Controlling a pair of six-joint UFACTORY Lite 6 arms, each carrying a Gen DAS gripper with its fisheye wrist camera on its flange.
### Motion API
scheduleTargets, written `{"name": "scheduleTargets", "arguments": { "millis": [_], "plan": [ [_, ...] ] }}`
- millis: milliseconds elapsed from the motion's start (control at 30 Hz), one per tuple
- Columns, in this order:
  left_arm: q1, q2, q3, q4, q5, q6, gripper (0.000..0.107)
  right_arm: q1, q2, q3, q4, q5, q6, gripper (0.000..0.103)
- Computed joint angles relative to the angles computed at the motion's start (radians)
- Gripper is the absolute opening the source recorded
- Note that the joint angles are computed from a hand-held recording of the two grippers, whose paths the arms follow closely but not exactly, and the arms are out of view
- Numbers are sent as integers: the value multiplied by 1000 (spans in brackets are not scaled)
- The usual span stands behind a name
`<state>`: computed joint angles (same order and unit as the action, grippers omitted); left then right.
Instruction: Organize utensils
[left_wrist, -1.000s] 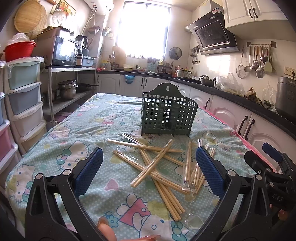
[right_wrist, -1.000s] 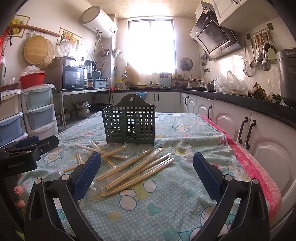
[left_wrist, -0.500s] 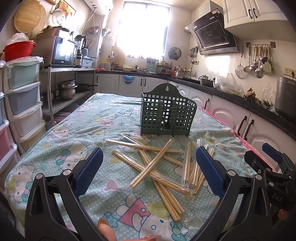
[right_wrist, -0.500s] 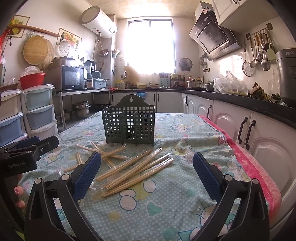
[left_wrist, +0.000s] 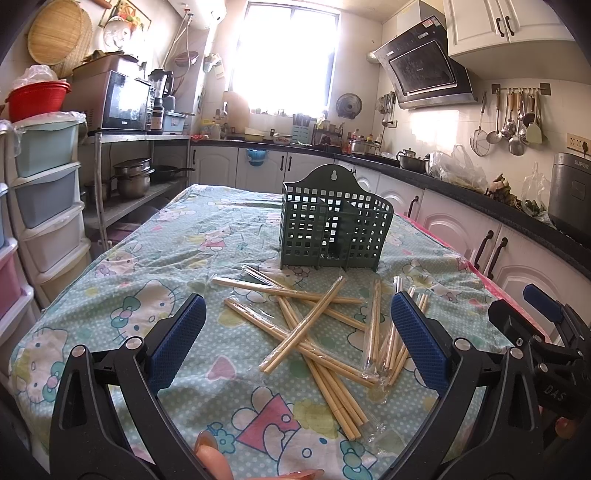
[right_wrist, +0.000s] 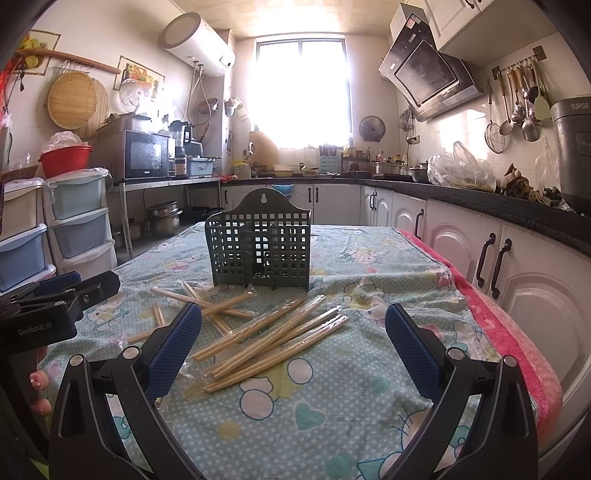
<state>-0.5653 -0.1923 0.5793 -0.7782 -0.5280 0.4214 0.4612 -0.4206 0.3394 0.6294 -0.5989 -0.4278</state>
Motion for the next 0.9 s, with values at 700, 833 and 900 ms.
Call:
{"name": "scheduleTargets", "arguments": {
  "millis": [700, 833, 900],
  "plan": [
    [243, 31, 30, 439, 155, -434, 93, -102, 228, 235, -390, 220, 241, 97],
    [285, 57, 64, 551, 183, -526, 93, -123, 275, 288, -450, 246, 289, 97],
    [304, 68, 79, 638, 194, -597, 93, -139, 303, 320, -509, 259, 343, 97]
  ]
}}
